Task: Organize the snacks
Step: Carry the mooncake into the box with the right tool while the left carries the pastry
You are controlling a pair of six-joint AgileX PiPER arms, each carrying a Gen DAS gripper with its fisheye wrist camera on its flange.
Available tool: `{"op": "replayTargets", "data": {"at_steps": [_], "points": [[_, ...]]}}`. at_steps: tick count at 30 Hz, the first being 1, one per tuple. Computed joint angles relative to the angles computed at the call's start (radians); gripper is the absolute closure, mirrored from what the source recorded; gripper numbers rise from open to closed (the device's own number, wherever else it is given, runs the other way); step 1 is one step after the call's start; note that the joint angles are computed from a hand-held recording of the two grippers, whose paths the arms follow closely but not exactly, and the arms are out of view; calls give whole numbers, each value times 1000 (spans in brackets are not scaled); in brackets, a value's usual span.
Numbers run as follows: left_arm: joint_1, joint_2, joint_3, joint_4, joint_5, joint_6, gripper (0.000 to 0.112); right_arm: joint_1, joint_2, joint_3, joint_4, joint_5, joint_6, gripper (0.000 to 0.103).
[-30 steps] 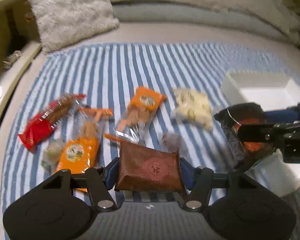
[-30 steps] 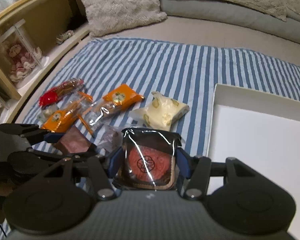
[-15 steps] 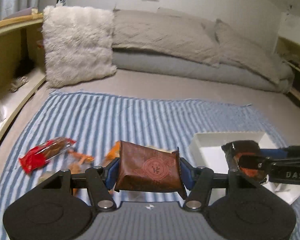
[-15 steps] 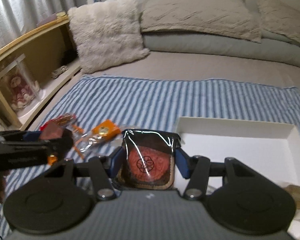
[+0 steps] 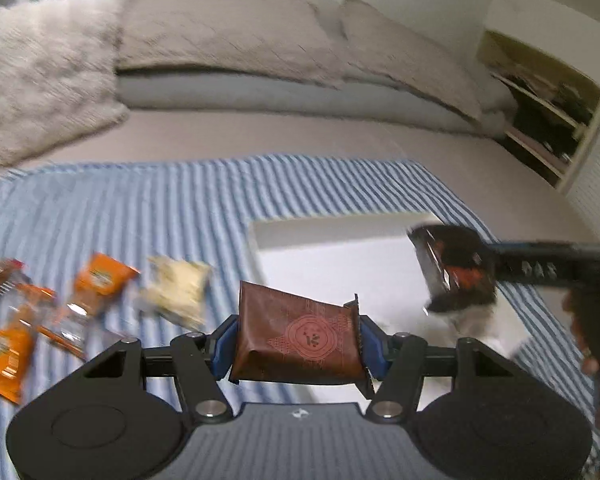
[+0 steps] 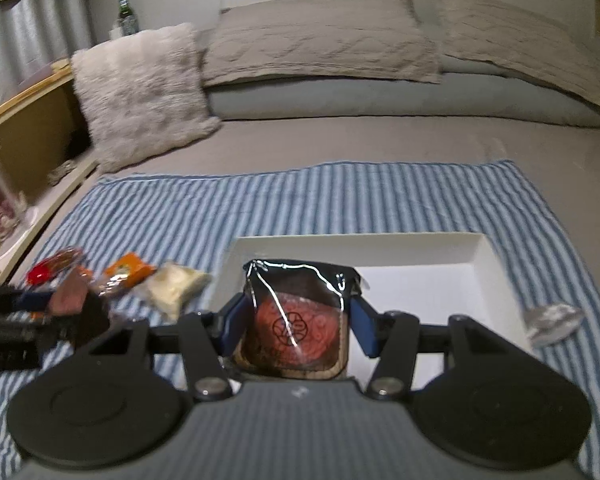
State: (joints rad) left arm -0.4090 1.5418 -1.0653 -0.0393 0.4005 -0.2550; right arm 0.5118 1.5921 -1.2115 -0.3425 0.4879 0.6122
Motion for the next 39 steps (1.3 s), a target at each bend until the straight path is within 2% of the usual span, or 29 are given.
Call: {"op": "replayTargets", "data": {"at_steps": [2,9,15,19,27,32,39], "points": [[-15,24,-10,-94,17,86,50,-26,-15,25,-5,-4,4,43],[-48,158,-88,-299,87,208,50,-89,-56,92,29,-7,-37,43],[-49,265,-179,-383,159,173,49,-122,-49,98,112,17,-162,43],[-83,317,-243,-287,190,74,49,-125,-57,104,120,31,-182,43],[-113,438,-371,-188,248,-24,48,-137,-41,87,144,42,-204,43],[-127,502,-438,-122,257,-67,48,-139,-48,91,155,44,-213,43],[-142,537,-476,28,214,-165,48,-142,-43,88,170,45,-232,44]]}}
